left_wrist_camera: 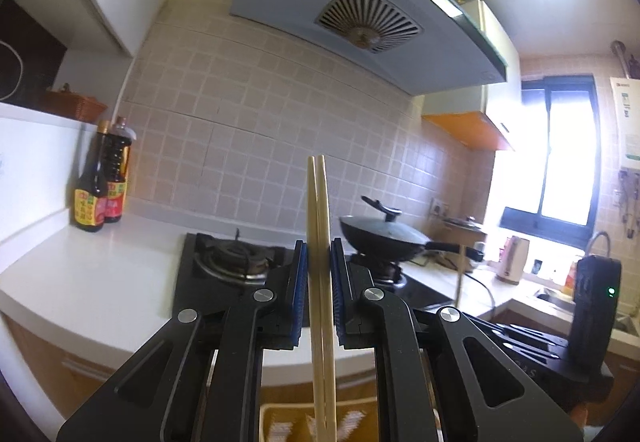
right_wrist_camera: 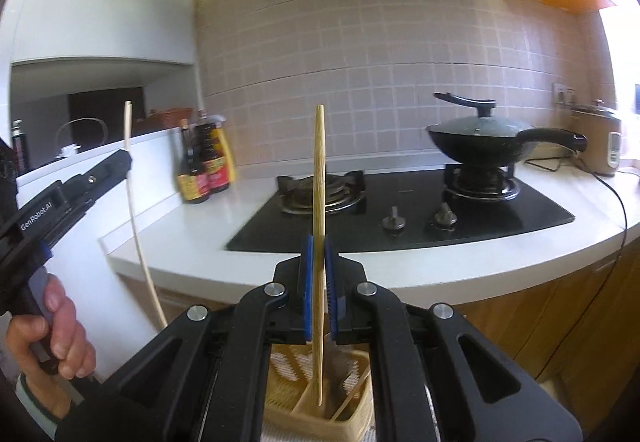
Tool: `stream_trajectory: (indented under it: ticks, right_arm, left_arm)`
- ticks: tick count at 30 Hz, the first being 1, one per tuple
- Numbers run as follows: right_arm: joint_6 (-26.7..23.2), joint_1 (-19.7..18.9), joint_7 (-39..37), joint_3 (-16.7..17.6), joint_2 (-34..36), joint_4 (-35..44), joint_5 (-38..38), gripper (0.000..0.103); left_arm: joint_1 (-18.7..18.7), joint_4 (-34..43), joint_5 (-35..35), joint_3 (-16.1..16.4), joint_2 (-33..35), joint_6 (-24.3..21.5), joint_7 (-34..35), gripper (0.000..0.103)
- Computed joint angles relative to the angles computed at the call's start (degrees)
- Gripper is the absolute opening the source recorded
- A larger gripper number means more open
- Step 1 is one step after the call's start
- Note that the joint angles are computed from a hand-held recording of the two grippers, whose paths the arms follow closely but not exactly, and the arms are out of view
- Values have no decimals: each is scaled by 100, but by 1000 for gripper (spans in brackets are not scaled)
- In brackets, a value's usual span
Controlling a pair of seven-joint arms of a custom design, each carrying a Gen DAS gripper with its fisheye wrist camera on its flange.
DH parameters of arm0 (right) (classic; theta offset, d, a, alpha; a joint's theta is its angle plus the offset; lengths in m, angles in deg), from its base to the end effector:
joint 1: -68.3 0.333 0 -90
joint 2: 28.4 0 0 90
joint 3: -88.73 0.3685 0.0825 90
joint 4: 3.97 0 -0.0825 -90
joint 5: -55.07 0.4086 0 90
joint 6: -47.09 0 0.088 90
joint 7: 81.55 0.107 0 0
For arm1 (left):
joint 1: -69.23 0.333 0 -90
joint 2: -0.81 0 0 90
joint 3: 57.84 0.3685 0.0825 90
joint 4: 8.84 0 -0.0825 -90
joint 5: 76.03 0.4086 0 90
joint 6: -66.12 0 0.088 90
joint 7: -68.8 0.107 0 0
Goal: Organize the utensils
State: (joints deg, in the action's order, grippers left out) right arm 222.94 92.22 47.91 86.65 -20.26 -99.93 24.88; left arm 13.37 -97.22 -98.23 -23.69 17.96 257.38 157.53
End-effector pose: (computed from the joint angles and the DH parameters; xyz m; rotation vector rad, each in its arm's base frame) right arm 0.6124 0.2911 0.7060 -1.5050 1.2359 -0.7339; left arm 0.6299 -0.2956 0.7389 -1.2608 1.3747 -1.5868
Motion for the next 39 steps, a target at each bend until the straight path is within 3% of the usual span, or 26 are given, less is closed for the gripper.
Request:
stream_trajectory:
  ticks: [4,7,12,16,18,20,22,24,26,28,30,32,34,35,39]
  right_arm:
    - [58,-73,-168,43,161,24,228,4]
    - [154,-83,-413,60,241,-27,492,4]
    - [242,720,676,-925,319,-15,-705,4]
    - [272,701,1047,-919,319,-66,-1133,4]
    - [292,609,1043,-813,283,-139,-1149,5]
    - [263,705,1388,-937,233,-175,-1505,5]
    - [235,385,978,-540,146,-321,-1108,5]
    - [329,14,388,-89,16,-572,-441,6]
    - [357,-132,-36,114,-111,-764,8,8]
    - [410,-278,-515,325,-312,-1041,494,9]
    - [450,-481,-1347,651,-516,-1320,1332,16]
    - [557,-468,-1762,722,-805,-1688,1755,47]
    - [732,-723,-1053,904,-1067,-1997,998,58]
    - [764,-1065,-509,1187,-1207,-2121,411,58]
    - [832,-1673,-53,1812,-1695,-2624,3,58]
  left_arm:
    - [-567,224,-225,960,524,-94,-135,10]
    - [-653,228,-135,1188,737,-79,-363,10]
    - [-611,200,-148,1221,931,0,-416,10]
    - [-378,133,-161,873,873,123,-282,10]
    - [-155,53,-157,515,734,192,-124,11]
    - [1,-81,-161,224,573,264,38,11]
    - [338,-243,-46,-294,350,316,161,13]
    - [600,-414,33,-695,150,339,295,24]
    - [450,-647,-119,-651,-38,397,536,34]
    - [538,-937,-171,-887,-308,507,643,47]
    - [887,-1327,-13,-1396,-671,661,545,62]
    - [950,-1757,-101,-1640,-1049,826,628,73]
    - [838,-2045,-486,-1738,-1317,958,1021,80]
    - [694,-2152,-1011,-1770,-1456,1011,1550,82]
    - [549,-2359,-3099,-2296,-1866,1340,3602,88]
